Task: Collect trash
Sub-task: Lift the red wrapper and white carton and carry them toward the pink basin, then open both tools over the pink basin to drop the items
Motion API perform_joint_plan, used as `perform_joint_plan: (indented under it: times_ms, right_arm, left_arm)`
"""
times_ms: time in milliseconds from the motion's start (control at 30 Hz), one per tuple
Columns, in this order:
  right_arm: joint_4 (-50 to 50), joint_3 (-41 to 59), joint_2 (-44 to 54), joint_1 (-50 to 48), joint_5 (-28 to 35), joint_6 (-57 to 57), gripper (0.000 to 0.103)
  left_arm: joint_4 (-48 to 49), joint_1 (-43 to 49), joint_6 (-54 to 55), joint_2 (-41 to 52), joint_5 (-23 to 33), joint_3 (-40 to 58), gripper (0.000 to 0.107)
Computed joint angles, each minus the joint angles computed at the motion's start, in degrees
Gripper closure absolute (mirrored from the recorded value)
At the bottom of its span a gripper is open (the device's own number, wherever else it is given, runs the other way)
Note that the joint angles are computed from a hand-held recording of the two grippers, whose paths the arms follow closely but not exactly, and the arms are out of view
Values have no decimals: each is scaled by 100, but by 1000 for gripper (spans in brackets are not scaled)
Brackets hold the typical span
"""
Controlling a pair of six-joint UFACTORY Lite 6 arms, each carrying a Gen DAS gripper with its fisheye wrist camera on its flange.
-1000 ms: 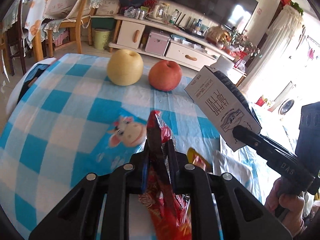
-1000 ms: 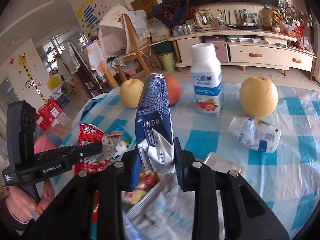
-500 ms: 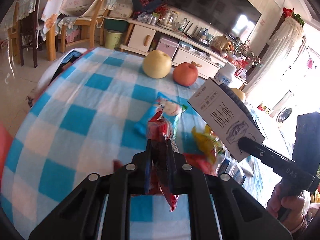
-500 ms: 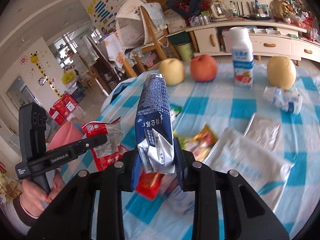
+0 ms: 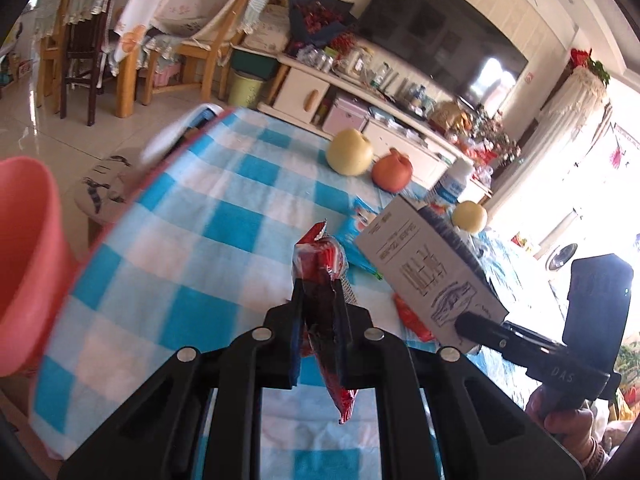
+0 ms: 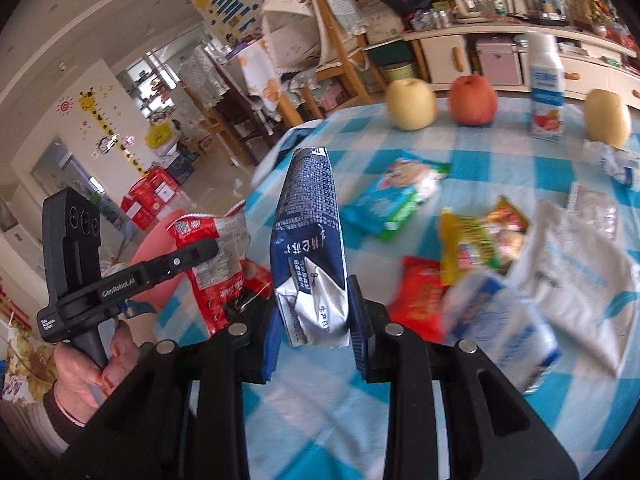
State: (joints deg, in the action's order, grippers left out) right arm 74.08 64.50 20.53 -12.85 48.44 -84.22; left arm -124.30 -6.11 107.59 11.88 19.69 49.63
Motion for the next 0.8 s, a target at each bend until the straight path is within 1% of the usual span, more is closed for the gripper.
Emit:
perform_joint_plan:
  times_ms: [167, 267, 400, 467, 567, 700, 800]
  right_arm:
    - [311, 162, -137, 929, -26, 322, 72]
    - [436, 672, 48, 1649, -142, 645, 72]
    - [289, 1643, 531, 2556, -385, 1184, 72]
    - [200, 2159, 829, 2927, -439, 1509, 72]
    - [-201, 3304, 1534, 3500, -567, 2198, 72]
    - [-842, 4660, 2424, 4005, -613, 3107, 72]
    - [-1507, 5913, 3284, 4350, -560, 3977, 71]
  left_arm:
    - [628, 743, -237, -734, 93, -473, 94]
    - [1384, 1455, -646, -1186, 250, -702, 94]
    - [1886, 2372, -678, -1480, 289, -792, 94]
    - [2050, 2780, -659, -1428, 318, -718, 94]
    - [2197, 3380, -591, -1158, 387, -471, 94]
    - [1988, 3923, -205, -571, 313, -38, 94]
    - [1818, 4149, 51, 45, 186, 398, 94]
